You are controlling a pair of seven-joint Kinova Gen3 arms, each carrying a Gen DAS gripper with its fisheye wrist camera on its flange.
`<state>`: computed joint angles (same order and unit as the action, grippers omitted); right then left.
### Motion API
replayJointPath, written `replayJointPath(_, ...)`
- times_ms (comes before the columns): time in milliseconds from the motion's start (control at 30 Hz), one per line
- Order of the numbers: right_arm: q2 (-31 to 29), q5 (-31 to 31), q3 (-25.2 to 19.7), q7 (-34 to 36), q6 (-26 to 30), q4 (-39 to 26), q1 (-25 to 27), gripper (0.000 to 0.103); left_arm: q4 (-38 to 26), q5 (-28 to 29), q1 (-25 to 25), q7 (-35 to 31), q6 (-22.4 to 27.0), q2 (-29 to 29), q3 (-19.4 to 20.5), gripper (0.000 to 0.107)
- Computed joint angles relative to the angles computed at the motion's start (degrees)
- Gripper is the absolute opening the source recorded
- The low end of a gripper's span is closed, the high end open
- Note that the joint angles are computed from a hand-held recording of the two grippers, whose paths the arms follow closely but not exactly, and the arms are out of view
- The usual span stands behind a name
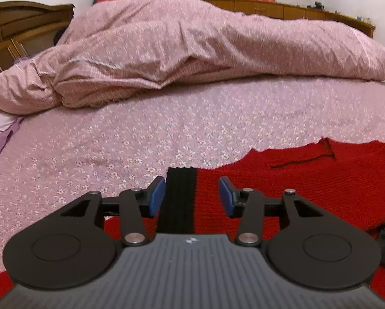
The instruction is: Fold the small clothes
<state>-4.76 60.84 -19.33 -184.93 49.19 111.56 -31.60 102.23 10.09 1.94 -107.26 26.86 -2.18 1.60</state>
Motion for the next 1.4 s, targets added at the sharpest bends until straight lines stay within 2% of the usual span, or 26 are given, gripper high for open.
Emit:
replayJointPath(133,-1.2,0.9,-1.3,1.7,-0.9,0.5,-1.2,0.034,3.1,8.8,7.7,-8.8,-2.2,-2.3,-7.8,0.052)
replayJointPath(167,-1.5,0.6,-1.2,2.7,-2.3,0.7,-1.2,0.034,3.4,10.6,8.4,-10.9,-1.7,-2.4,-8.7,0.052)
replayJointPath(233,-1.8,-2.1,-0.8,6.1,-4.8,0.5,-0.8,0.034,3.5,12.2,6.9,-12.4,-0.3,-1.8,-7.2,0.052)
replayJointPath(267,-1.6,-3.4,0.2,7.6,-5.3,0.4,-1.6,0.034,3.7,11.8,4.8,-11.7,0.1,-1.4,-4.9,0.052)
replayJointPath(333,-0.4,-6.0,-1.1,10.8,-3.6,-0.8,-0.5,0.034,3.5,8.4,1.0,-7.8,1.4,-0.1,-0.6,0.052)
replayJointPath(400,1.7,-7.8,-1.2,12.7,0.3,-2.4,-1.2,0.032,4.4,6.1,0.9,-6.0,0.4,1.2,0.2,0.052)
replayJointPath(500,3.1,-5.9,-1.3,10.1,3.7,-1.6,-1.6,0.035,6.5,4.4,1.4,-5.7,-2.3,0.4,0.4,0.052)
replayJointPath(533,2.8,-6.3,-0.6,9.0,3.3,-1.3,-1.8,0.040,6.1,3.0,0.7,-3.8,-1.6,0.1,1.3,0.052)
replayJointPath(567,2.0,-7.7,1.1,7.7,2.0,-0.9,-2.3,0.039,5.6,1.2,1.1,-1.6,-0.6,-0.2,1.1,0.052)
replayJointPath(633,1.3,-9.0,1.3,7.8,1.6,-1.1,-2.0,0.039,5.5,-1.3,2.6,1.8,0.1,-1.1,-0.5,0.052)
replayJointPath(700,1.2,-8.2,0.1,7.3,3.6,-1.4,-2.5,0.039,6.0,-4.4,0.3,6.4,0.6,-2.5,1.7,0.053)
replayJointPath(767,0.7,-8.1,-0.8,6.7,5.2,-1.8,-3.1,0.039,5.7,-7.6,-4.1,11.1,2.6,-3.8,5.7,0.053)
replayJointPath(800,0.5,-8.1,-1.1,6.5,5.7,-2.1,-3.3,0.039,5.7,-9.3,-4.8,13.4,3.5,-4.5,6.2,0.054)
replayJointPath(900,-0.7,-7.8,-2.5,5.8,7.3,-2.5,-4.1,0.039,7.2,-13.5,-1.9,18.1,4.6,-7.4,2.8,0.059)
replayJointPath(1000,-2.0,-7.0,-4.6,5.2,9.5,-3.5,-4.9,0.040,9.1,-13.9,-2.4,19.0,5.3,-10.7,1.1,0.065)
replayJointPath(1167,-3.1,-5.9,-7.9,4.2,12.1,-5.2,-6.6,0.054,10.6,-13.3,-5.2,20.3,9.4,-15.1,-1.3,0.067)
replayJointPath(1400,-3.2,-6.5,-10.4,5.9,12.8,-7.1,-8.7,0.054,12.4,-12.9,-10.2,21.5,12.8,-20.1,-5.5,0.068)
